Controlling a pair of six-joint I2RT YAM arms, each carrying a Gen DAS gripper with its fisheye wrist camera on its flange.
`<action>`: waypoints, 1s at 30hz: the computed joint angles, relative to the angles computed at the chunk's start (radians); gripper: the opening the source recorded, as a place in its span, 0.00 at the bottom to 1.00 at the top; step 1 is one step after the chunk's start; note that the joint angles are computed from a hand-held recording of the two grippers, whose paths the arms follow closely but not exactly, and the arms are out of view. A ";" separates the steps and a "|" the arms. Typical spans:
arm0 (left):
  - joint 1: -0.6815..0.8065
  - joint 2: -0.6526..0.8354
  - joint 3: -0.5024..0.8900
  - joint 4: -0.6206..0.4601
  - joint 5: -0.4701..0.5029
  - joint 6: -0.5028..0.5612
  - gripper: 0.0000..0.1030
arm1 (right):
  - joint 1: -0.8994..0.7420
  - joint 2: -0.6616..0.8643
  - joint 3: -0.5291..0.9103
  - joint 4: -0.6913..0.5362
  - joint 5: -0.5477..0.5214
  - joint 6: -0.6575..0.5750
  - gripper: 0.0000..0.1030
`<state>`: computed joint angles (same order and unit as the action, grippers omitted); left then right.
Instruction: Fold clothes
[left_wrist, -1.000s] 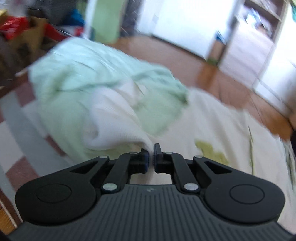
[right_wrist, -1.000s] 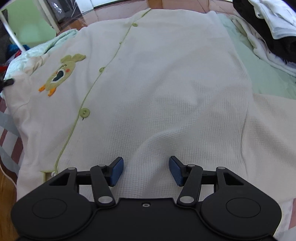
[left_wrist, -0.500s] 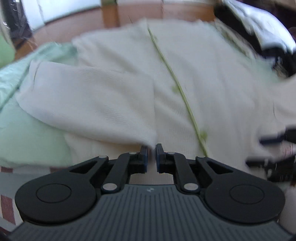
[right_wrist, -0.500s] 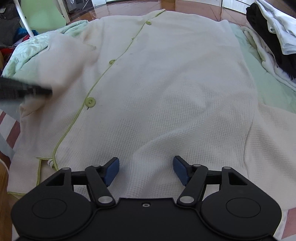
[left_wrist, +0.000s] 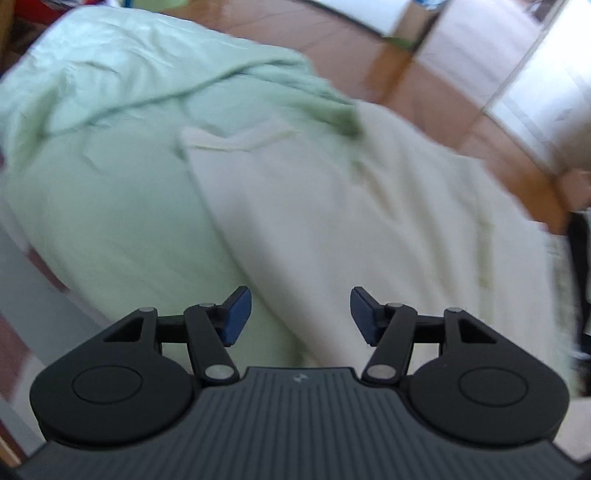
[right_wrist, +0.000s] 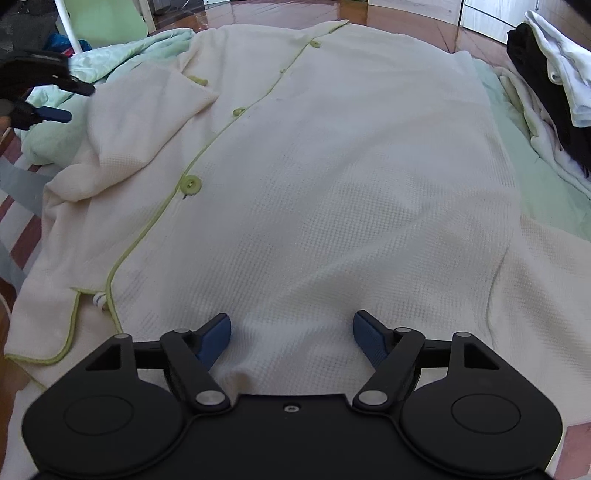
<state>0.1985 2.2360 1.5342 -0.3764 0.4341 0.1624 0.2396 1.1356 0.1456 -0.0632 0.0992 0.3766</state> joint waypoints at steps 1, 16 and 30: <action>-0.006 0.014 0.011 0.017 -0.026 -0.025 0.61 | -0.012 -0.013 -0.007 0.001 -0.012 -0.002 0.76; -0.011 -0.109 -0.119 0.365 -0.134 -0.207 0.03 | -0.127 -0.332 0.017 -0.306 -0.149 -0.360 0.77; 0.187 0.072 0.206 0.379 -0.647 -0.372 0.16 | -0.003 -0.155 -0.009 -0.128 -0.144 -0.178 0.81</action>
<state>0.3852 2.3079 1.7397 0.0025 -0.2134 -0.2094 0.2370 0.9804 0.1362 -0.1910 -0.0449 0.1987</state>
